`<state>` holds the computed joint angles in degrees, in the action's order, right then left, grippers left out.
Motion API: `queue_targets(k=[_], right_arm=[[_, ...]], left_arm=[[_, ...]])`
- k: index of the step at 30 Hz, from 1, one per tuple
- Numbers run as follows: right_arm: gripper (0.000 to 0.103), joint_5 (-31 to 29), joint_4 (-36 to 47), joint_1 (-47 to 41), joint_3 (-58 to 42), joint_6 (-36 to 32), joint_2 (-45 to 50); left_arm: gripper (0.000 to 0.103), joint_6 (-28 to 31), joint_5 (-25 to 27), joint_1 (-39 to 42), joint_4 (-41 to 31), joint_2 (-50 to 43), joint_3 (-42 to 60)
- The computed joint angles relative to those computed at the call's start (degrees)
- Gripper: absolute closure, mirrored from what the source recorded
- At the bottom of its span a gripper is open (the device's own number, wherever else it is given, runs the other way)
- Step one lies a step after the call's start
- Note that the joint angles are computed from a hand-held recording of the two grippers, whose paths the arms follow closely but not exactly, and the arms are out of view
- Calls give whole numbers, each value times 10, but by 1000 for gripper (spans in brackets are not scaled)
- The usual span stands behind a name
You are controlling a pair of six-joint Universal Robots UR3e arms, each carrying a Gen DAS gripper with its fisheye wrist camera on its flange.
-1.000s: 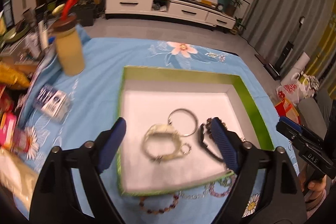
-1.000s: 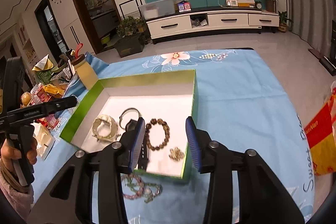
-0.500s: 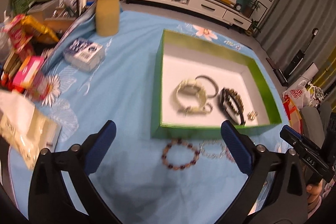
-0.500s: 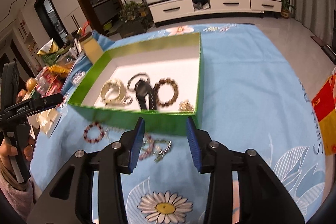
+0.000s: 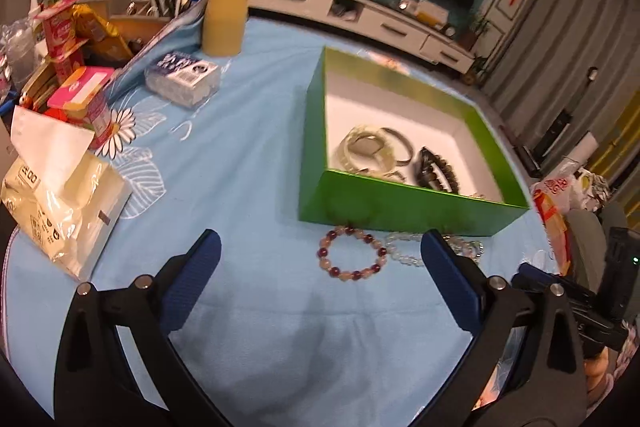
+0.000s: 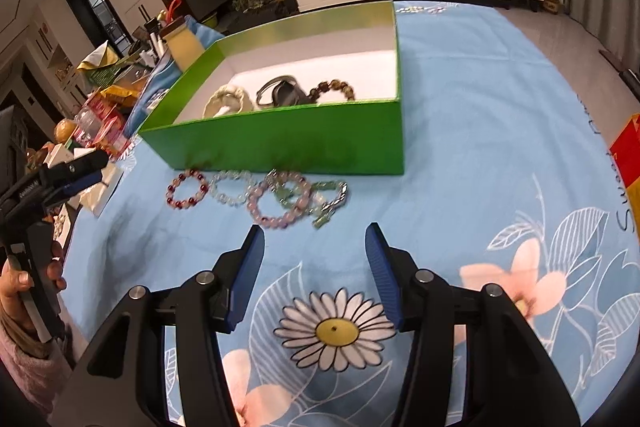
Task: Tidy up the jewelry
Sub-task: 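Withdraw both grippers from the box toward the remaining bracelets, then close the left gripper on the red bead bracelet while the right gripper grasps the pink bead bracelet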
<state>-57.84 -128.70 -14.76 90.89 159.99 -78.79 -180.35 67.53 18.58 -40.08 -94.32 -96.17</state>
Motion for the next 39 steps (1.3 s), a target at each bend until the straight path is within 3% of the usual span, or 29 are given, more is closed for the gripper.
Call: queue_targets(k=[5,8,14,27,31,39], right_arm=[[50,8,8,4,2,-7,-1],[50,8,1,12,4,-5,0],[50,-2,-10,27,-3,3,18],[50,-24,-55,54,-39,22,67],[50,-41,-75,70,-55,23,87],[69,-64,-86,88,-98,35,133]], left_arm=[[2,40,39,-30,-100,-21,65],[2,49,19,-30,-135,-29,72],[2,-4,55,-55,-51,-43,23],[3,0,109,-83,-27,-106,60],[12,-1,109,-85,-31,-127,81],[27,9,109,-95,-35,-160,115]])
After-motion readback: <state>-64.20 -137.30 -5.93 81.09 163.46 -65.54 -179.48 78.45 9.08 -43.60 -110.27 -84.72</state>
